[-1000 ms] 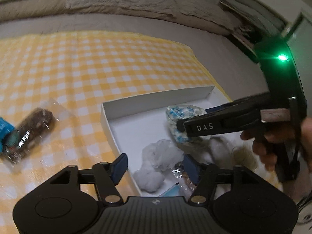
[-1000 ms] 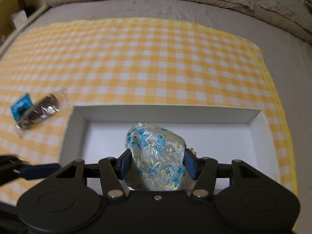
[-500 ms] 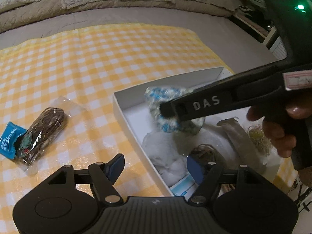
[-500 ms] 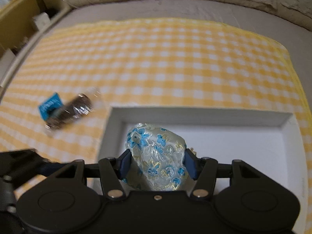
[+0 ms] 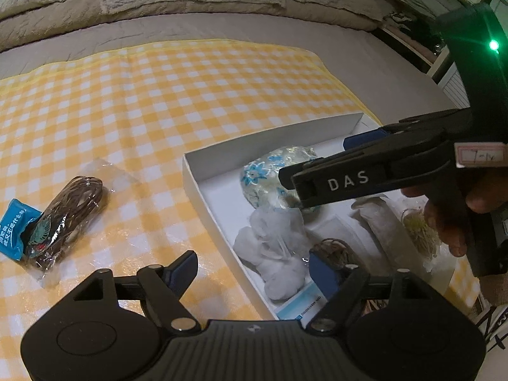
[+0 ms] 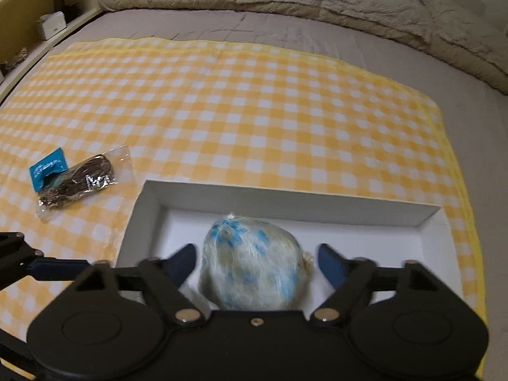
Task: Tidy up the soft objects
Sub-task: 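Withdraw both tools from the box toward the blue packet and cord bag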
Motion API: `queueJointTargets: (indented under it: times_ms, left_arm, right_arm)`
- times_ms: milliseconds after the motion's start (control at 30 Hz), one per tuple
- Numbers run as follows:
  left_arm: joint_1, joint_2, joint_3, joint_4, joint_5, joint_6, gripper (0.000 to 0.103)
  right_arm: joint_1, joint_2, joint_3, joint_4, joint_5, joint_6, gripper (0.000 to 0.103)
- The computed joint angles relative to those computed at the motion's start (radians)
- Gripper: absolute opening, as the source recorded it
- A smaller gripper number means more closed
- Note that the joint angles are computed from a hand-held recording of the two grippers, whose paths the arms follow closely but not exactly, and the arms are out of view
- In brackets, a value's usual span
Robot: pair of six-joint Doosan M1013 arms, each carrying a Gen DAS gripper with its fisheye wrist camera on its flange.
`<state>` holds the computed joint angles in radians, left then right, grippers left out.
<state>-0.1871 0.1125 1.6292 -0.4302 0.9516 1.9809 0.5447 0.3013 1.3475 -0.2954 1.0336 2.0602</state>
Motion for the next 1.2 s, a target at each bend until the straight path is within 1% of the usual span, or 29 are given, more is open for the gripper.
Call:
queueJointTargets:
  times_ms: [167,367,733,967,1067,1200]
  left_arm:
    - [-0.003,-0.008,0.005,0.0,-0.007,0.007,0.08]
    - [0.001,-0.027,0.014,-0.009,-0.023,0.016,0.082]
    - [0.011,-0.072,0.03,-0.032,-0.068,0.011,0.084]
    - [0.022,-0.098,0.041,-0.045,-0.093,0.012,0.084]
    - [0.029,-0.107,0.047,-0.05,-0.105,0.011,0.088]
    - [0.035,-0.117,0.056,-0.047,-0.129,0.006,0.096]
  right_arm:
    - [-0.005,-0.02,0.01,0.023,0.012,0.027,0.087]
    - [0.001,-0.056,0.037,-0.001,-0.008,0.068,0.087]
    - [0.025,-0.138,0.099,-0.077,-0.069,0.169,0.087]
    - [0.051,-0.18,0.138,-0.143,-0.08,0.231,0.087]
    - [0.059,-0.194,0.155,-0.154,-0.09,0.243,0.087]
    - [0.072,-0.209,0.172,-0.173,-0.093,0.26,0.089]
